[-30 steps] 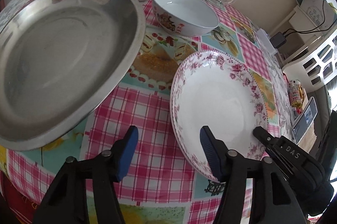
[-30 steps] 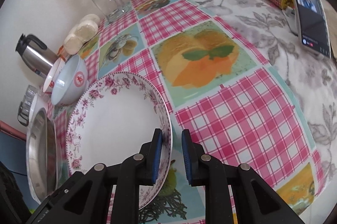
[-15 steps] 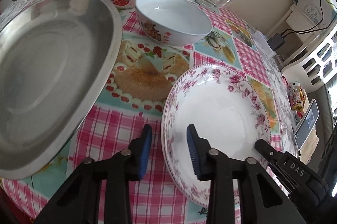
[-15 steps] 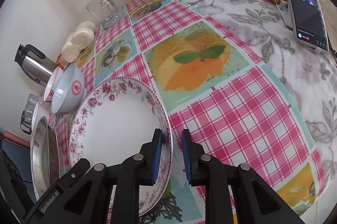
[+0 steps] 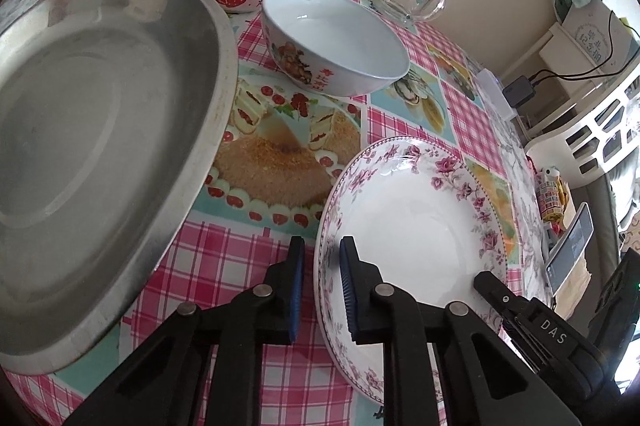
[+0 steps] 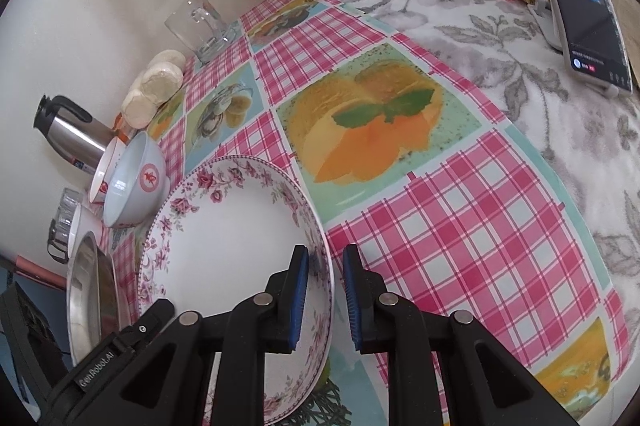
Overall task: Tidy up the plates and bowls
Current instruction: 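Tilt the floral plate up onto its edge with both grippers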
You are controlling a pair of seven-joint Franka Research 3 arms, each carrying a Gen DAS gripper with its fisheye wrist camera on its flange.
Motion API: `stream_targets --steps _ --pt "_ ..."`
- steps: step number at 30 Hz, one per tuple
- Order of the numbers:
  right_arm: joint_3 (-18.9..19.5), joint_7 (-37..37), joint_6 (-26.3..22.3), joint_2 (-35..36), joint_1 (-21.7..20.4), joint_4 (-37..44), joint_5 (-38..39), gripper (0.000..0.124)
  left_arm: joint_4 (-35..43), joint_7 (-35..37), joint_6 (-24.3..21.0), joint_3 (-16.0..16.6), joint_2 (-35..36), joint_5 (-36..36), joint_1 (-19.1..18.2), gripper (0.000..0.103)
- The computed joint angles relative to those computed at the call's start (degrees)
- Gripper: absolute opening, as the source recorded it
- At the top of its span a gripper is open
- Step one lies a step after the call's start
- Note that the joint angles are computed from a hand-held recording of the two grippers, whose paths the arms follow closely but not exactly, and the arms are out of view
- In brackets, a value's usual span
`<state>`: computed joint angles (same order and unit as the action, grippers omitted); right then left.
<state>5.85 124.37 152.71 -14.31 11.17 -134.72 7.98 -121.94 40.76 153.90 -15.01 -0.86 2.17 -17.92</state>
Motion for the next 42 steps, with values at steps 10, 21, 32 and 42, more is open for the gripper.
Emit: stream_targets --steps 10,21,32,42 --pt "0.4 0.0 1.3 0.9 0.2 0.3 -2.8 0.020 0.9 5.5 -1.7 0.2 0.2 -2.7 0.0 0.017" --pt "-0.8 -4.5 2.9 0.1 1.3 -0.8 4.5 0.019 1.3 8.7 -2.4 0.1 0.2 -6.5 0.0 0.016" --pt "-0.3 -3.4 3.1 -2.1 0.1 -1.6 3.6 0.018 1.8 11.7 -1.8 0.1 -0.6 -8.8 -0.4 0.016" --pt "0.9 -1.2 4.4 -4.0 -0.8 -2.2 1.6 0.018 1.1 14.2 -0.1 0.5 -2.5 -11.2 -0.6 0.016"
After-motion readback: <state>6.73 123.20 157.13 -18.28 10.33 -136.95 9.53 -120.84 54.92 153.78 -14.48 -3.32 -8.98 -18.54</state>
